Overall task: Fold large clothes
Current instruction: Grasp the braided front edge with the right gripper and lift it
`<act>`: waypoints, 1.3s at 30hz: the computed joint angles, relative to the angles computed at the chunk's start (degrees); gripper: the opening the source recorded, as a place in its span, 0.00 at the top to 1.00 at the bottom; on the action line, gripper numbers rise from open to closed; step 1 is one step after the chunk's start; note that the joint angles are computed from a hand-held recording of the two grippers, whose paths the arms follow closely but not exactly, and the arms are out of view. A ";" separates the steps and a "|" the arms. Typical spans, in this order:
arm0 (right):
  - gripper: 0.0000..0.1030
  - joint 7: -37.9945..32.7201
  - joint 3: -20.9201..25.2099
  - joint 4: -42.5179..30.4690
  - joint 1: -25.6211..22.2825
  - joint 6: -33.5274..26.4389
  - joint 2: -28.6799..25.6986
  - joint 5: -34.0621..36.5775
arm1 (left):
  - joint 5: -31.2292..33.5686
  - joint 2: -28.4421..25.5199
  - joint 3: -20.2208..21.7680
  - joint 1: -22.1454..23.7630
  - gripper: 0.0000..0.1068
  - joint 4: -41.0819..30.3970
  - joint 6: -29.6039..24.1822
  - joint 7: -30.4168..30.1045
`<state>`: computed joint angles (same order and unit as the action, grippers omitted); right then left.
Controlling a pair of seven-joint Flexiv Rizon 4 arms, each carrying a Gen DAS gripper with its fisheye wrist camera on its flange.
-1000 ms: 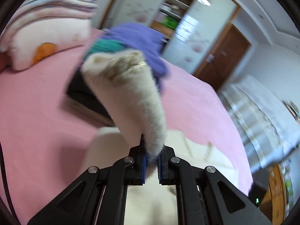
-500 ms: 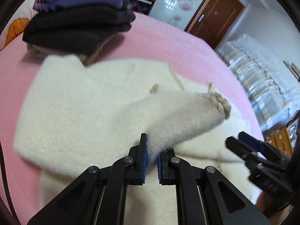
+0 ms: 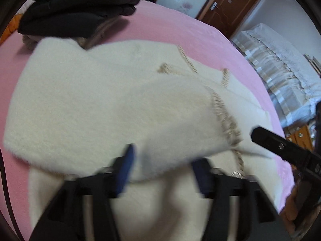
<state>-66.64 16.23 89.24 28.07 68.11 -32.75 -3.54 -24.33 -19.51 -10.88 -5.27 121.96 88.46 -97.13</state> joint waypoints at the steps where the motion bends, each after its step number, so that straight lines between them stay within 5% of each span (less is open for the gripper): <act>1: 0.40 -0.48 0.91 -0.56 -0.63 -0.11 -0.30 0.94 | 2.16 0.53 -1.19 1.19 0.29 0.50 0.29 -1.29; 3: 0.37 -1.80 3.09 -2.07 -2.16 -0.62 -1.14 3.56 | 8.08 1.59 1.21 -0.39 0.28 0.16 -1.19 -4.56; 6: 0.34 -3.23 5.96 -5.18 -4.05 -3.01 -2.92 8.10 | 12.52 2.99 12.79 -10.74 0.28 -0.72 -4.20 -7.05; 9: 0.34 -4.66 7.00 -7.90 -4.71 -5.82 -4.36 11.58 | 25.87 5.05 22.68 -17.50 0.28 -2.41 -8.19 -18.08; 13: 0.34 -5.61 6.53 -11.28 -4.08 -9.05 -6.37 13.78 | 42.20 8.50 30.78 -22.40 0.28 -4.15 -13.86 -32.34; 17: 0.34 -6.65 5.55 -14.47 -2.85 -10.97 -8.61 14.80 | 47.39 11.78 31.43 -20.40 0.28 -2.17 -16.03 -37.76; 24: 0.40 -7.39 3.54 -18.98 0.26 -12.54 -12.37 13.64 | 46.85 14.05 28.65 -13.68 0.28 2.17 -15.56 -40.34; 27: 0.54 -8.73 3.50 -19.91 1.18 -12.93 -13.24 12.51 | 47.12 14.07 26.83 -11.33 0.28 2.83 -15.69 -40.86; 29: 0.86 -11.95 5.55 -20.44 0.25 -12.74 -13.66 13.77 | 47.55 13.99 25.55 -9.90 0.28 2.82 -16.26 -41.33; 39: 0.87 -13.16 -2.69 -12.14 7.60 2.23 -4.55 -1.71 | 49.62 11.20 19.31 -2.66 0.28 0.14 -18.76 -45.81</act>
